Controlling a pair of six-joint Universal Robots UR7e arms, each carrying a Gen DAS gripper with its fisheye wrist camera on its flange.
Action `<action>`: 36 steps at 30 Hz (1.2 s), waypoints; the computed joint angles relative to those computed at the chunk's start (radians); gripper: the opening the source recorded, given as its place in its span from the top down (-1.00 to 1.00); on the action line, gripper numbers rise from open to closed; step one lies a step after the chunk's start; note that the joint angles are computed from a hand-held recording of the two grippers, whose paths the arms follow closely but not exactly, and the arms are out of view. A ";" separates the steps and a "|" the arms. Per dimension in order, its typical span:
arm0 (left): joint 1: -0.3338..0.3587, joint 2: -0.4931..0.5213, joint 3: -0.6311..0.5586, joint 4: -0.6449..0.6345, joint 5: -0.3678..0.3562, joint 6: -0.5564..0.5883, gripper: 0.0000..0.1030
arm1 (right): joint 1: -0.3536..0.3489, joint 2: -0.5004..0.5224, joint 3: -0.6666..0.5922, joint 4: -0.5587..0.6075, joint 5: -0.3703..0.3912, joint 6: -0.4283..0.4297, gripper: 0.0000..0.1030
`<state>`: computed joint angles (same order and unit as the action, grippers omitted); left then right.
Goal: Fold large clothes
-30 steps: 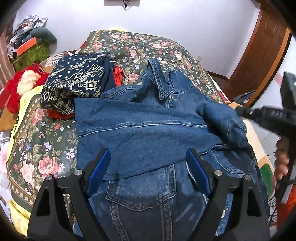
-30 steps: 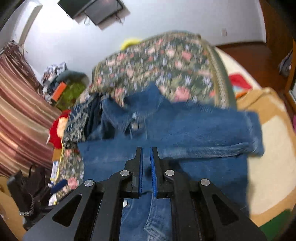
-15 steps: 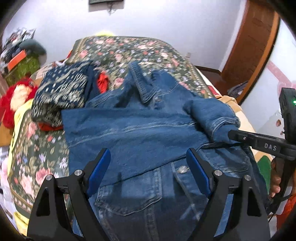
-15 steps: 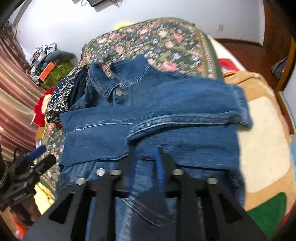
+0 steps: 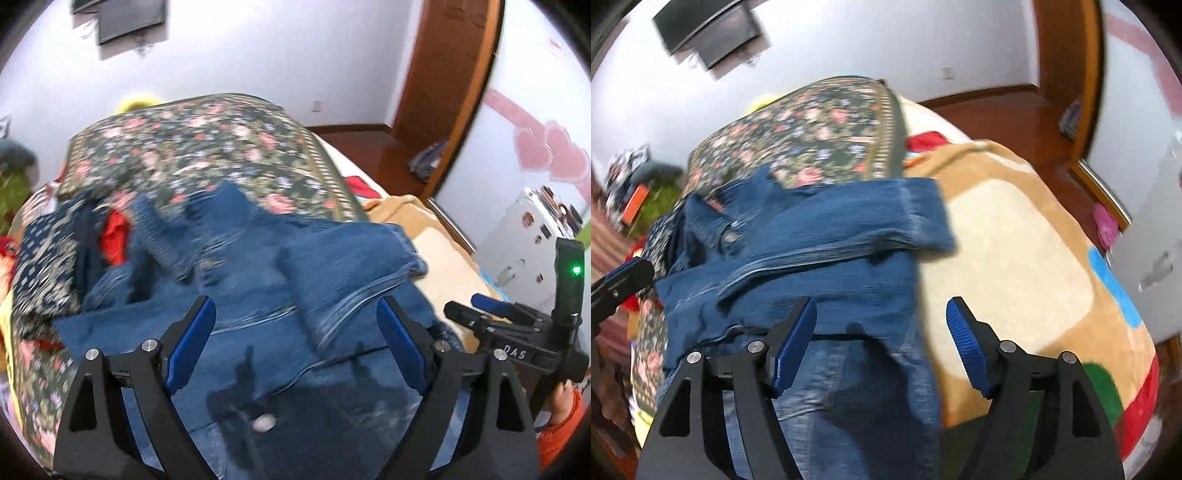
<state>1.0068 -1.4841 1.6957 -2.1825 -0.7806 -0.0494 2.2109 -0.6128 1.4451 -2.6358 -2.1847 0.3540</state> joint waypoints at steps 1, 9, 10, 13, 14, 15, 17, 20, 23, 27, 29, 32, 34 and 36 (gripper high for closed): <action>0.003 0.025 -0.016 0.003 -0.014 0.009 -0.73 | -0.006 -0.008 0.012 -0.010 0.012 0.013 -0.34; 0.029 0.220 -0.140 0.092 -0.091 0.106 -0.73 | -0.046 -0.038 0.065 -0.035 0.043 0.090 -0.35; 0.032 0.244 -0.157 0.112 -0.092 0.115 -0.73 | -0.049 -0.041 0.069 -0.028 0.039 0.096 -0.34; 0.044 0.309 -0.198 0.145 -0.104 0.184 -0.73 | -0.059 -0.057 0.092 -0.034 0.039 0.105 -0.35; 0.050 0.323 -0.210 0.152 -0.104 0.202 -0.72 | -0.063 -0.063 0.099 -0.035 0.038 0.111 -0.35; 0.054 0.345 -0.221 0.159 -0.089 0.212 -0.72 | -0.065 -0.066 0.101 -0.031 0.034 0.116 -0.35; 0.064 0.372 -0.237 0.165 -0.085 0.227 -0.70 | -0.067 -0.076 0.116 -0.042 0.023 0.124 -0.35; 0.075 0.406 -0.249 0.164 -0.071 0.245 -0.69 | -0.071 -0.083 0.123 -0.039 0.009 0.129 -0.35; 0.083 0.424 -0.251 0.168 -0.059 0.251 -0.67 | -0.074 -0.087 0.129 -0.046 0.015 0.135 -0.35; 0.088 0.432 -0.236 0.110 -0.017 0.267 -0.44 | -0.070 -0.086 0.129 -0.049 0.010 0.134 -0.35; 0.092 0.436 -0.252 0.108 -0.016 0.250 -0.07 | -0.067 -0.087 0.130 -0.049 0.005 0.135 -0.35; 0.105 0.427 -0.290 0.133 -0.053 0.200 0.38 | -0.065 -0.090 0.131 -0.042 0.000 0.138 -0.35; 0.114 0.405 -0.305 0.134 -0.125 0.201 0.48 | -0.060 -0.092 0.131 -0.043 -0.006 0.132 -0.35; 0.114 0.382 -0.307 0.126 -0.164 0.195 0.54 | -0.052 -0.092 0.127 -0.042 -0.011 0.122 -0.35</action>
